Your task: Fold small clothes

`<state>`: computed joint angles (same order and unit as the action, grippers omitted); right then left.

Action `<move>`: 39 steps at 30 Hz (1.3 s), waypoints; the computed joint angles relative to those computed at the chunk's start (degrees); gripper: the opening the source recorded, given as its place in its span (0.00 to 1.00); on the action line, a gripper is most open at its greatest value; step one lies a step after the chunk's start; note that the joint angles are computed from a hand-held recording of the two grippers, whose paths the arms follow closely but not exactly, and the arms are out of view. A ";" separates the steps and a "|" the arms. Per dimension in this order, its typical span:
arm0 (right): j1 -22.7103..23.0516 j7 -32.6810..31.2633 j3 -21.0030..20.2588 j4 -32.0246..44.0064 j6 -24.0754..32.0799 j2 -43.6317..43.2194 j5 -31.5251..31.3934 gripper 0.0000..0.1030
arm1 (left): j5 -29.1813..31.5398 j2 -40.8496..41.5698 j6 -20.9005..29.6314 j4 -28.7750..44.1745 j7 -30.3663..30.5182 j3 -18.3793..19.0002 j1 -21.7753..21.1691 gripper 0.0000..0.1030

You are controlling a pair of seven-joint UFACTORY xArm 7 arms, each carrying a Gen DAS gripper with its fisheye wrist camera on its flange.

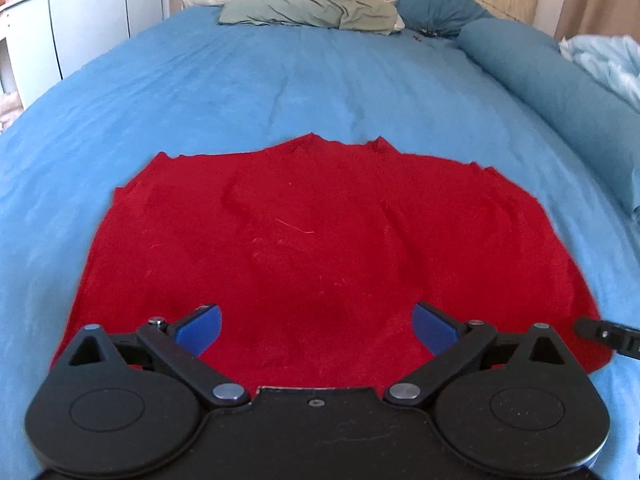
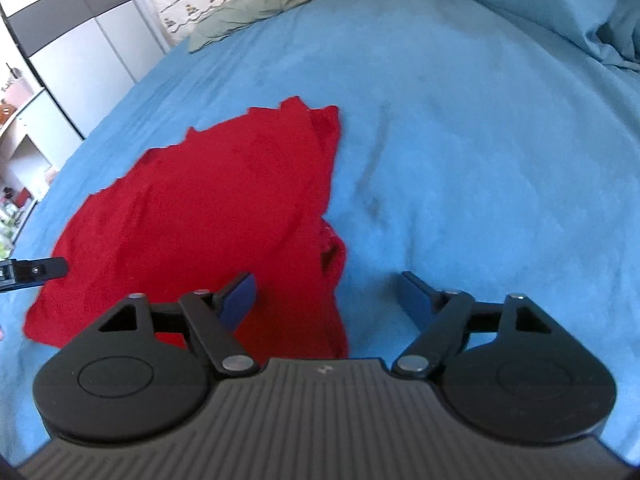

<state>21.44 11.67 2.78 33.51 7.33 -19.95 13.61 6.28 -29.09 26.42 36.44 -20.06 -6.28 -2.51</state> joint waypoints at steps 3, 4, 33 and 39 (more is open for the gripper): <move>-0.32 0.27 1.19 -0.48 -3.21 0.96 -1.78 0.70 | 3.56 2.74 0.25 1.02 -1.65 -2.24 1.99 0.96; 3.12 -2.09 -1.57 -0.47 -3.84 1.08 -0.17 0.60 | 4.41 3.53 0.21 1.14 -2.09 -2.46 2.29 0.95; 17.04 -6.57 -4.64 28.27 4.22 11.99 30.33 0.21 | 4.27 1.62 2.21 1.01 4.18 4.84 1.18 0.96; 20.43 -5.72 3.85 54.13 14.27 34.34 17.97 0.21 | 1.54 -11.82 4.03 -7.51 18.20 12.42 6.40 0.96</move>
